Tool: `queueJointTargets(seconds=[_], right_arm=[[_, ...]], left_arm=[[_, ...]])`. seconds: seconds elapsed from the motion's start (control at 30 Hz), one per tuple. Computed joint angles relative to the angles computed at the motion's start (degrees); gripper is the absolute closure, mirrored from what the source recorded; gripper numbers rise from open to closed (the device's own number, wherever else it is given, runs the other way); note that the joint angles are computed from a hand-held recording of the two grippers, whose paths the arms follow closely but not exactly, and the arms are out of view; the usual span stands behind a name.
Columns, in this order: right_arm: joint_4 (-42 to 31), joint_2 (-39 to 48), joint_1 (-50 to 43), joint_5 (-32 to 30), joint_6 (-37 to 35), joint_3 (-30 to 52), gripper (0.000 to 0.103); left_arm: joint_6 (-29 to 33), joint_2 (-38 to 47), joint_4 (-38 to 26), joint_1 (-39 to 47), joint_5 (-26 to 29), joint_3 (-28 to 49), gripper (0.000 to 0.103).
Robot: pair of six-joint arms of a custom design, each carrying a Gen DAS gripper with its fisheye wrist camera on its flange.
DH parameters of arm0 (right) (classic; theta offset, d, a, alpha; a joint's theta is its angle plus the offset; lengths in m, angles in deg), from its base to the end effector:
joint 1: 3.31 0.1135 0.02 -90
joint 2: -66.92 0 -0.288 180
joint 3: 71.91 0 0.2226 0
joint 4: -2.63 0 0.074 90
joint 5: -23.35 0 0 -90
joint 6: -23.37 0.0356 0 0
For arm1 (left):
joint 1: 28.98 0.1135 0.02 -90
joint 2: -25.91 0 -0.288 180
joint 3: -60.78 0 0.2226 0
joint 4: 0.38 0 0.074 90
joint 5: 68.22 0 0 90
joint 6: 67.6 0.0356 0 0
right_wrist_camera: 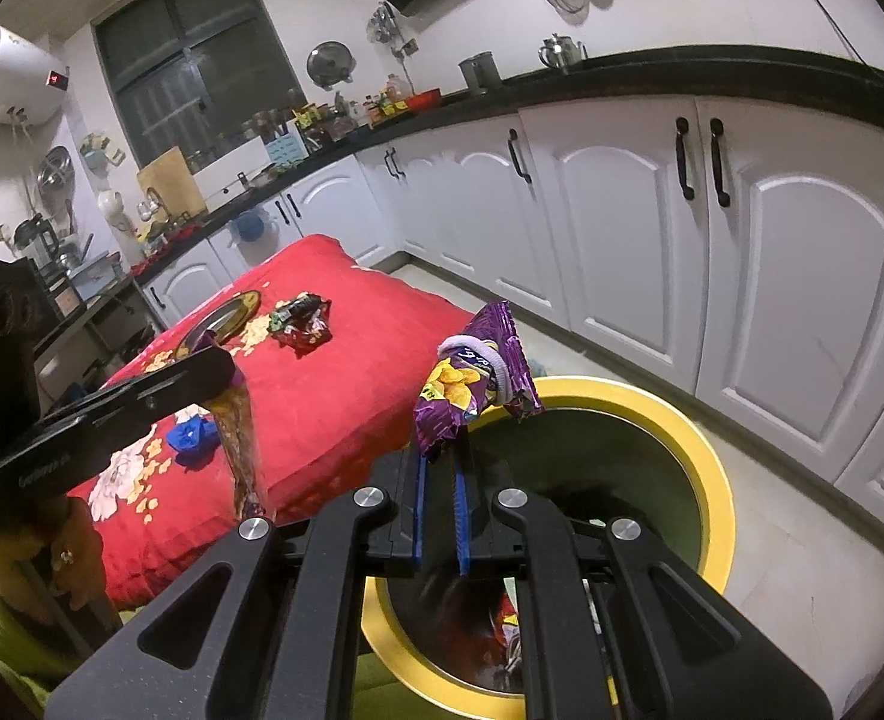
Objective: Collect trash
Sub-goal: 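Carry both purple wrappers with both tools over the bin, then open both tools to drop the purple wrappers into the bin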
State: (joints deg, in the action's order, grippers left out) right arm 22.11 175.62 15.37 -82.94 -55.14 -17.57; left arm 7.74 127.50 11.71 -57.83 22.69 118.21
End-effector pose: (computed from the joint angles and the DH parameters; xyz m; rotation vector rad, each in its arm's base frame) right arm 0.3102 0.1154 0.1435 -0.3034 2.1956 0.6057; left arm 0.2891 -0.1599 0.1824 0.2770 2.1482 -0.4603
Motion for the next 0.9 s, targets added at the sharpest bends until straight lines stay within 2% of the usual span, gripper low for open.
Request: queueJointTargets(seconds=[0.8,0.9], right_arm=[[0.3,6.5,-6.1,-4.1,0.1,-0.3,0.094],[0.4,7.0,-6.4,-4.2,0.3,-0.1,0.086]], left_arm=[[-1.7,11.4,-1.4,-2.2,3.2,8.1,0.092],[-1.6,12.2,-1.9,-2.2,3.1,9.0,0.087]])
